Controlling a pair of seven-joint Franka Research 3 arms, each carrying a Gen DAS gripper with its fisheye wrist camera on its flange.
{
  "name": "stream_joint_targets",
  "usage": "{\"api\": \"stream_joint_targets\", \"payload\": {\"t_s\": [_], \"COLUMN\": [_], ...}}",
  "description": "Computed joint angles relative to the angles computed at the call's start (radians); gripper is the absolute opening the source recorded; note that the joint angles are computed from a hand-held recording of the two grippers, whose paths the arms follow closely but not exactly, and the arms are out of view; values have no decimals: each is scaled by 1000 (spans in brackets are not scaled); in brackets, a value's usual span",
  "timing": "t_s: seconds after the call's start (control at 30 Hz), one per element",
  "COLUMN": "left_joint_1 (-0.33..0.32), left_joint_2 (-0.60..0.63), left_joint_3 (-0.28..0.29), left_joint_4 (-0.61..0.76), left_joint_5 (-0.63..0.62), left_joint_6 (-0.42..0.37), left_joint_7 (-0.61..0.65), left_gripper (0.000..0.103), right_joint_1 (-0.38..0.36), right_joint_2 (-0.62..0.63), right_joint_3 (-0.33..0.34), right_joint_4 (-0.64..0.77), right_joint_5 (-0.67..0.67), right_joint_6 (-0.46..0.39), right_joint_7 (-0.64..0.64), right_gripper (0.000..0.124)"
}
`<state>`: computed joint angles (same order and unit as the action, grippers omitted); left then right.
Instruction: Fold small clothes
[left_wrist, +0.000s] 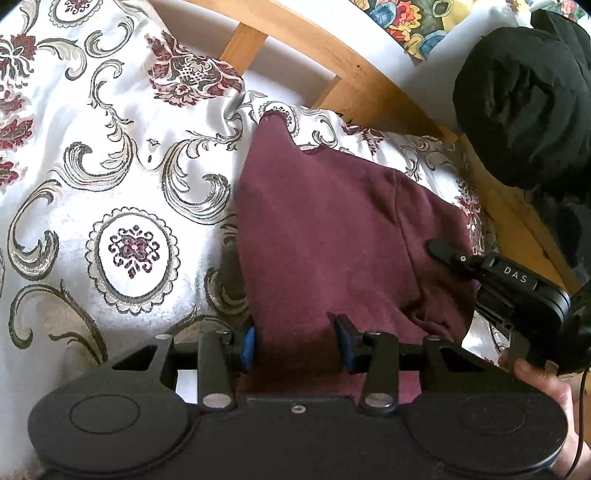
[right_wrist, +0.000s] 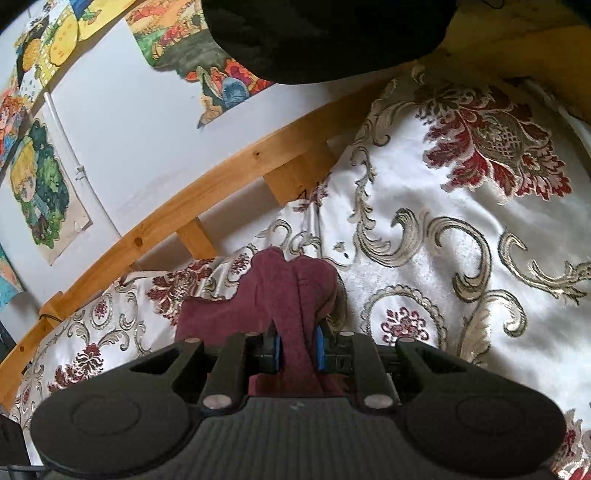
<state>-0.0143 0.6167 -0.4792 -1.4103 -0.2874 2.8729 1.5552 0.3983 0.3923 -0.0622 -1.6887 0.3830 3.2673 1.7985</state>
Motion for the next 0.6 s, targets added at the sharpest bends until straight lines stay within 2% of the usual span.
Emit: {"api": "stream_joint_targets", "payload": {"t_s": [0.23, 0.3, 0.33, 0.47, 0.6], "left_joint_1": [-6, -5, -2, -14, -24], "left_joint_2": [5, 8, 6, 4, 3], "left_joint_3": [14, 13, 11, 31, 50], "left_joint_4": [11, 15, 14, 17, 24], "left_joint_5": [-10, -17, -22, -21, -17], "left_joint_6": [-28, -36, -39, -56, -78], "left_joint_7": [-44, -53, -54, -85, -122], "left_gripper": [53, 54, 56, 66, 75], "right_joint_1": [141, 205, 220, 227, 263], "right_joint_2": [-23, -24, -24, -24, -22], "right_joint_3": [-180, -262, -283, -301, -351], "right_joint_4": [-54, -67, -74, -86, -93], "right_joint_5": [-7, -10, -14, -46, -108], "right_joint_6": [-15, -32, -37, -50, -71], "right_joint_7": [83, 136, 162, 232, 291], "right_gripper": [39, 51, 57, 67, 78]}}
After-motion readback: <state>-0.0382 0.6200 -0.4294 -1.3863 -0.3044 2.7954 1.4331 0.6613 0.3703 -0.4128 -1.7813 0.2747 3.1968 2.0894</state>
